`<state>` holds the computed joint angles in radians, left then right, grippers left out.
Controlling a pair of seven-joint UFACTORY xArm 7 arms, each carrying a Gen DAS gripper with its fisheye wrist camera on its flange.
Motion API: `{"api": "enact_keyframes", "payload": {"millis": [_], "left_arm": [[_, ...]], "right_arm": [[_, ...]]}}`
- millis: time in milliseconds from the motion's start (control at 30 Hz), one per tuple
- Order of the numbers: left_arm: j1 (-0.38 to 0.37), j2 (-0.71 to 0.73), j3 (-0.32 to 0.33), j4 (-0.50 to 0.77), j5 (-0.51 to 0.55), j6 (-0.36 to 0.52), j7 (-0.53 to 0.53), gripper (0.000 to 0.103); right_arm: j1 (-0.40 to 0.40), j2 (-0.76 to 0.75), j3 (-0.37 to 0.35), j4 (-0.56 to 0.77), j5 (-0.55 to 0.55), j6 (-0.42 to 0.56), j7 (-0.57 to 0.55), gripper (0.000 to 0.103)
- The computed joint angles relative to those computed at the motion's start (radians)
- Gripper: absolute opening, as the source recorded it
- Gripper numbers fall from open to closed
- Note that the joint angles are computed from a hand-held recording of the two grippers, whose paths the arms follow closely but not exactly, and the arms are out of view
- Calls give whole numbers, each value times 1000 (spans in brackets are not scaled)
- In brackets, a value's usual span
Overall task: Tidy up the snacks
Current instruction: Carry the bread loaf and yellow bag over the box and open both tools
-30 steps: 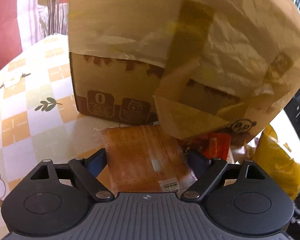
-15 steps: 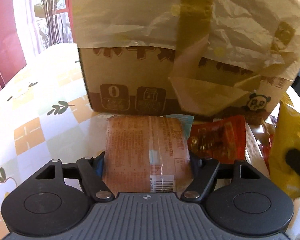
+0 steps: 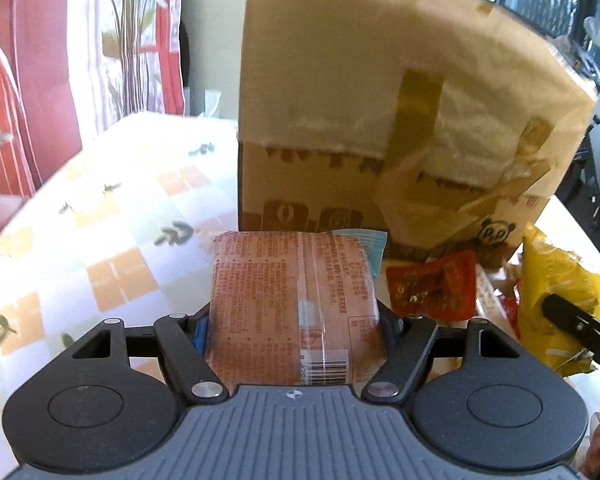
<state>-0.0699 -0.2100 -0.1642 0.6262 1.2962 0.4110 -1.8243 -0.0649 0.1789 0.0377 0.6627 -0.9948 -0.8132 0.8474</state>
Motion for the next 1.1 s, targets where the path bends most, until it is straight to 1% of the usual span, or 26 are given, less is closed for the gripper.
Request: {"api": "enact_keyframes", "payload": {"millis": [67,100,167,333,467,567,633,667,700,767,867,900,933,1000,1033,1100], "left_arm": [[-8,-27,-14,0,6,32,31,75],[-7,-44,-18,-8,34,33,23,75],[-3,-85,-21,-24,82,22,-3,75],[23,-175,-17,-40,144,-17,-29,75],[49,-225,-5,-10,191,-58,-21,75],[75,-194,16,64,259,-114,-50,75],[75,-176,20,121,281,-105,-43,75],[76,-150,21,158,309,-102,-55,75],[73,-121,26,197,337,-102,-70,75],[63,-69,48,267,362,-107,-78,75],[53,19,69,376,344,-92,-19,76],[51,52,73,414,336,-79,-5,76],[49,85,79,450,326,-70,-2,76],[47,138,95,505,299,-81,25,76],[43,168,99,534,286,-73,42,76],[36,221,113,578,238,-78,96,76]], "right_arm": [[-10,-23,-4,0,-33,13,47,81],[-16,-31,-8,-2,-46,2,70,81],[-24,-54,-16,2,-79,-15,113,80],[-22,-139,-42,35,-135,-21,205,80],[-4,-174,-52,127,-158,-29,263,80],[17,-149,-44,264,-202,-12,332,80],[37,-110,-30,372,-232,23,370,80],[50,-83,-20,430,-235,47,368,80],[64,-60,-11,475,-228,73,346,80],[92,-1,8,578,-228,134,314,80],[120,87,36,712,-241,221,340,80],[135,109,45,743,-225,261,325,80],[149,125,52,756,-200,293,288,80],[159,163,85,809,-212,376,263,80],[164,179,99,827,-210,411,249,80],[151,209,148,864,-239,479,250,81]]}}
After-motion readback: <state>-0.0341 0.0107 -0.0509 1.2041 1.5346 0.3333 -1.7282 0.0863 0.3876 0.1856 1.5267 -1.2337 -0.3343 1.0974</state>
